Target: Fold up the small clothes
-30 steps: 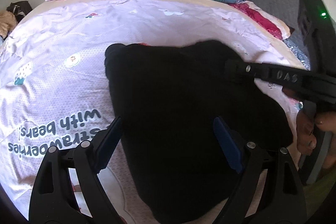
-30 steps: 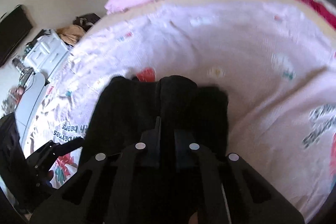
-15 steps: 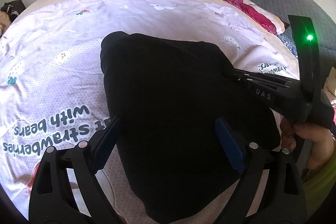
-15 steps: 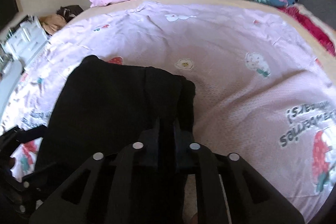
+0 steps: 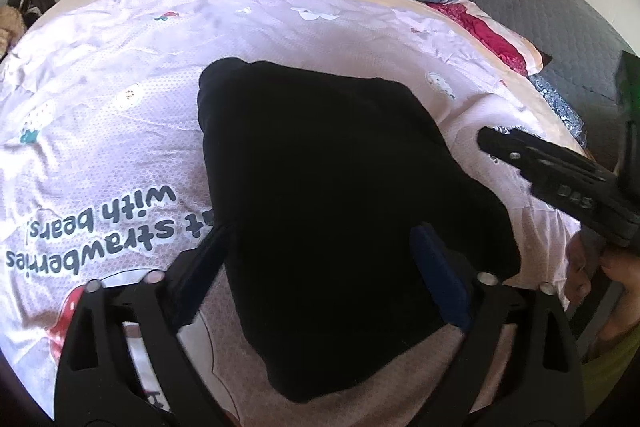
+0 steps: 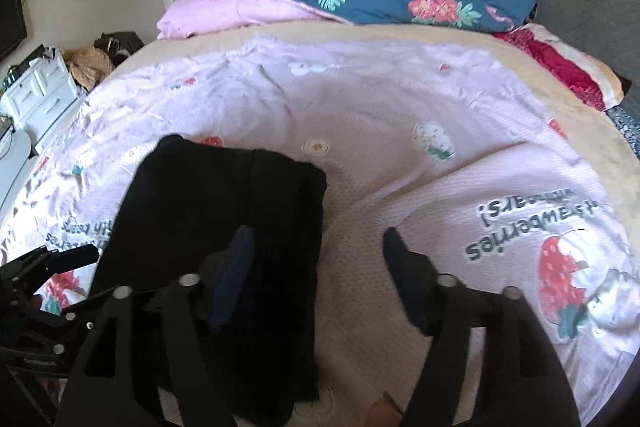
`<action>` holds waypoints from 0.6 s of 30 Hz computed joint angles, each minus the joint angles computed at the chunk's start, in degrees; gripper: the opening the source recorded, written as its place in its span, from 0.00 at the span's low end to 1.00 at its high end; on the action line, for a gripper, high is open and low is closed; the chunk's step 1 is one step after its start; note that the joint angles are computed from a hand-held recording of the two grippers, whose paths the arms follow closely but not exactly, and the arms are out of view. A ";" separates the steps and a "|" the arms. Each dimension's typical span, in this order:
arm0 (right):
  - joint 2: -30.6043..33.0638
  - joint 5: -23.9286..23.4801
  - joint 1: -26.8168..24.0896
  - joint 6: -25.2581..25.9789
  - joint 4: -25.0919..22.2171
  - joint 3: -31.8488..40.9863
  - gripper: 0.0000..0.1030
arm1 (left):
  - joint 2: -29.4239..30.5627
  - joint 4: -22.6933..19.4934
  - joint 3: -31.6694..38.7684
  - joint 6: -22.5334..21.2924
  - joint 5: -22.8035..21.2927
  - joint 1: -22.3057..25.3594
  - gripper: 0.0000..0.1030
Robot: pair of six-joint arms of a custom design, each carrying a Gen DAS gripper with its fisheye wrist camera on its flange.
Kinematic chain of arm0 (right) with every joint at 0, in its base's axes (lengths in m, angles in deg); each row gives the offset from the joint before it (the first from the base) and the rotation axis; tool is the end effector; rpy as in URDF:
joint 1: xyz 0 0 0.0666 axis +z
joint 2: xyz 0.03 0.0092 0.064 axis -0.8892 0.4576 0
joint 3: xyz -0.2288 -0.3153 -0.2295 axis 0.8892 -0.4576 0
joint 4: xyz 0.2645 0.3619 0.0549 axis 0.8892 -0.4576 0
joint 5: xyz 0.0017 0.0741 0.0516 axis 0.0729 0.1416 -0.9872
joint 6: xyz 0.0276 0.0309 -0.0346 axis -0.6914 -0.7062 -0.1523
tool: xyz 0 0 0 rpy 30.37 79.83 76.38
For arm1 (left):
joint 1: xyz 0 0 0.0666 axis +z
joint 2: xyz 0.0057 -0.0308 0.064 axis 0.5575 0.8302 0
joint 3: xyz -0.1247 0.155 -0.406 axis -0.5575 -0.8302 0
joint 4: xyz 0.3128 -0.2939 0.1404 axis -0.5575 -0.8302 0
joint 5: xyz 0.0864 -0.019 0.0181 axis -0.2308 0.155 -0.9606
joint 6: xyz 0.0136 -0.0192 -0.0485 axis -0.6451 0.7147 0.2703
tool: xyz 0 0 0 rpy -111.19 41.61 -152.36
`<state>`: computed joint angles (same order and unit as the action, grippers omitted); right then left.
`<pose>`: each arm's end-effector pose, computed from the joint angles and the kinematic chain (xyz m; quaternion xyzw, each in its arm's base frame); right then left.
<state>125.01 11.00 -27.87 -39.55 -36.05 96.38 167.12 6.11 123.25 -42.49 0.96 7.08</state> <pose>0.4440 0.2888 0.3266 0.1292 0.9205 -0.0016 0.3687 0.5161 -0.2712 0.2886 0.2563 0.9086 -0.1878 0.2712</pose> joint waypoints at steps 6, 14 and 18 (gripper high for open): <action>-4.50 5.53 3.67 -0.58 -0.15 -1.58 0.93 | -3.88 0.84 -2.11 -0.11 -1.56 0.07 0.91; -8.29 14.26 11.00 -3.02 -0.51 -2.94 0.96 | -11.10 3.58 -7.35 0.18 -2.35 1.02 0.91; -8.63 18.60 14.88 -4.51 -0.99 -3.31 0.96 | -14.80 5.38 -10.72 -0.01 -1.74 1.71 0.91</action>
